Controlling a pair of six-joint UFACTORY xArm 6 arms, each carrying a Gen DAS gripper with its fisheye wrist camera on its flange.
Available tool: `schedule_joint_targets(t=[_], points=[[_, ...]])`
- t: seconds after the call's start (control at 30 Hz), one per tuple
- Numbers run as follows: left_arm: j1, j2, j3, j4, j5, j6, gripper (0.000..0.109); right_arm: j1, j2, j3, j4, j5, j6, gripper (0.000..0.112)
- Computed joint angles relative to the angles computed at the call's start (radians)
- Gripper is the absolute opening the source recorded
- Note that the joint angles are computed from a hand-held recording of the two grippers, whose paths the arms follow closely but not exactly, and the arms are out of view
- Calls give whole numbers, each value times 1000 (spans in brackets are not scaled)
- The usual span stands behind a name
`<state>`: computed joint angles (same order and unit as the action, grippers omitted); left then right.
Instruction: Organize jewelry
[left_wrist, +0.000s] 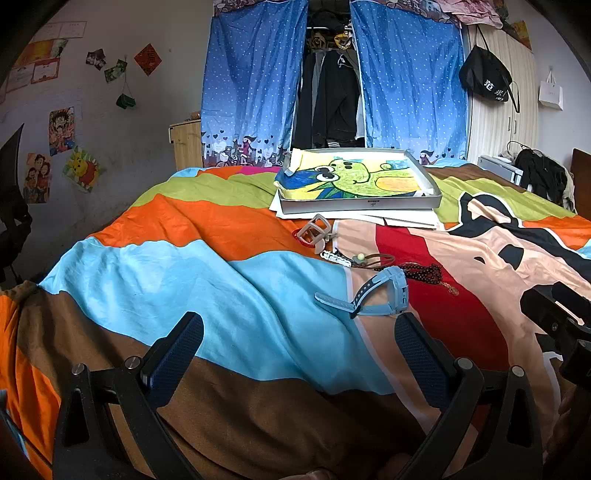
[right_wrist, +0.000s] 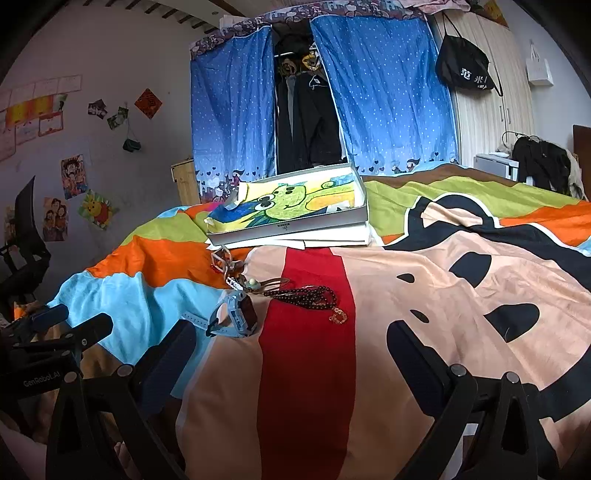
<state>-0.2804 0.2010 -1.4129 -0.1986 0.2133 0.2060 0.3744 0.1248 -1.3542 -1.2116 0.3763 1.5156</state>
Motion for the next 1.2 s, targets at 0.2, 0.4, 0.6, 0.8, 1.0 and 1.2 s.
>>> schedule_joint_targets(t=[0.2,0.4,0.6,0.8,1.0,1.2], points=[[0,0,0,2,1,-2,102,-3,0,1,-4,-4,4,103],[0,0,0,2,1,-2,102,-2,0,0,-6,-3,7,103],[0,0,0,4,0,-2,102,-3,-1,1,-4,-4,6,103],[0,0,-1,1,2,-1,102,-7,-6,6,-12,-8,15,103],[0,0,0,3,1,-3,102,-9,-9,9,-13,-8,17,103],[1,-1,0,6,2,-4,102,-10,-9,9,-13,-10,17,103]])
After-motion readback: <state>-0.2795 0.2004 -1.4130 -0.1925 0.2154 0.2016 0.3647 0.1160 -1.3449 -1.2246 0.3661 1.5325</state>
